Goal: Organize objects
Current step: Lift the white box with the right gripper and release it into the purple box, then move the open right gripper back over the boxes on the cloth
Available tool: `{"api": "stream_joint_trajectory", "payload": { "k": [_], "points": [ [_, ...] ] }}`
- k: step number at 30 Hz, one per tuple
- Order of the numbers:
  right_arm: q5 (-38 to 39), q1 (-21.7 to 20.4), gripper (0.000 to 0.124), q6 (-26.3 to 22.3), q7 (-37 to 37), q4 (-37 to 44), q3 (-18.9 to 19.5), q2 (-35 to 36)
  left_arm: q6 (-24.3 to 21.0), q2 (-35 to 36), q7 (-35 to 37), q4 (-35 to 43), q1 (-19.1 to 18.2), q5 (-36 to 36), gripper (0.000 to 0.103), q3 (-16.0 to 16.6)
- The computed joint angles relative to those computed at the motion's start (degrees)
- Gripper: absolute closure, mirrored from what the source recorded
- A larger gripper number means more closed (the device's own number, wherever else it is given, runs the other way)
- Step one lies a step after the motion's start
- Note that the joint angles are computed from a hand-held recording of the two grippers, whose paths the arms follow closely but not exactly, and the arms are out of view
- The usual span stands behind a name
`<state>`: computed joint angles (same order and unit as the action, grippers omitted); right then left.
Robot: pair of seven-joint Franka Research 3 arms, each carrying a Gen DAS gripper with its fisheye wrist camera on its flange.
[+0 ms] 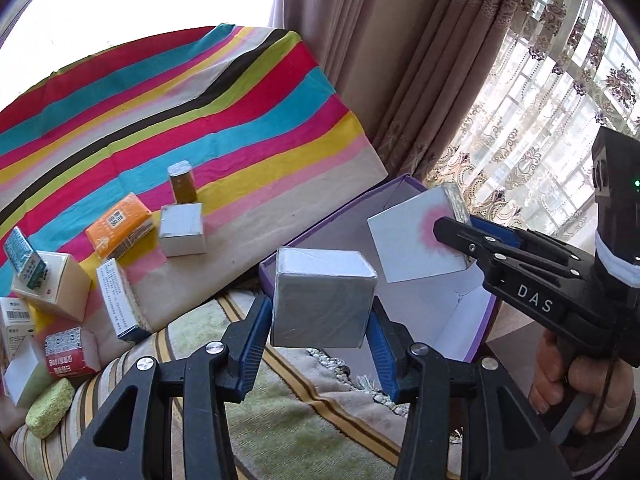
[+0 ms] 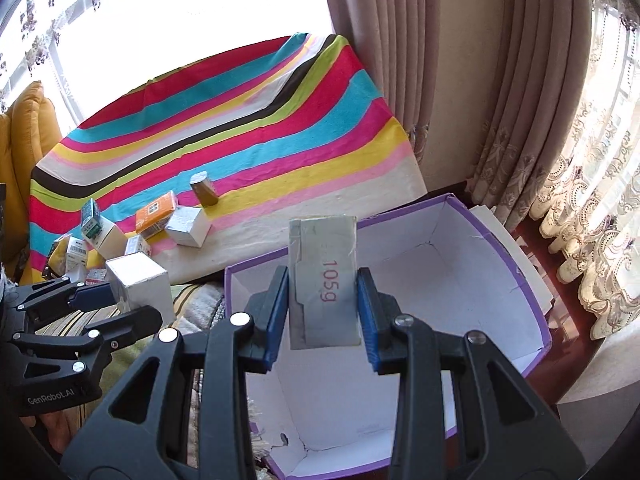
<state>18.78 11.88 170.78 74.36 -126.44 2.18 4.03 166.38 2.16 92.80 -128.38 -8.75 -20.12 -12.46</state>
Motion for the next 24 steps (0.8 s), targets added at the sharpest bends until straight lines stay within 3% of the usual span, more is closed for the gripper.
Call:
{"api": "stream_joint_trajectory", "payload": {
  "k": [3, 5, 7, 17, 24],
  "points": [
    [0.66, -0.58, 0.086, 0.33, -0.14, -0.19, -0.28, -0.11, -0.42, 0.97, 3.38, 1.16, 0.20, -3.71, 0.047, -0.81],
    [2.50, -0.99, 0.081, 0.31, -1.36, -0.34, -0.08, -0.27, -0.20, 1.11, 5.33, 1.32, 0.45, -6.31, 0.033, -1.21],
    [4.49, -1.26, 0.073, 0.30, -3.10, -0.35, 0.22, -0.27, 0.49, 0.83, 6.22, 1.06, 0.52, -7.74, 0.029, -1.34],
    [16.94, -1.25, 0.070, -1.65, -15.32, 0.42, 2.04, -0.53, 4.81, -2.68, 9.37, -2.81, -0.30, -14.79, 0.029, 0.22],
    [18.86, 0.34, 0.068, -1.73, -18.41, 0.10, 2.14, -1.49, 5.79, -6.99, 7.99, -7.24, -2.00, -15.35, 0.028, 4.63]
  ]
}}
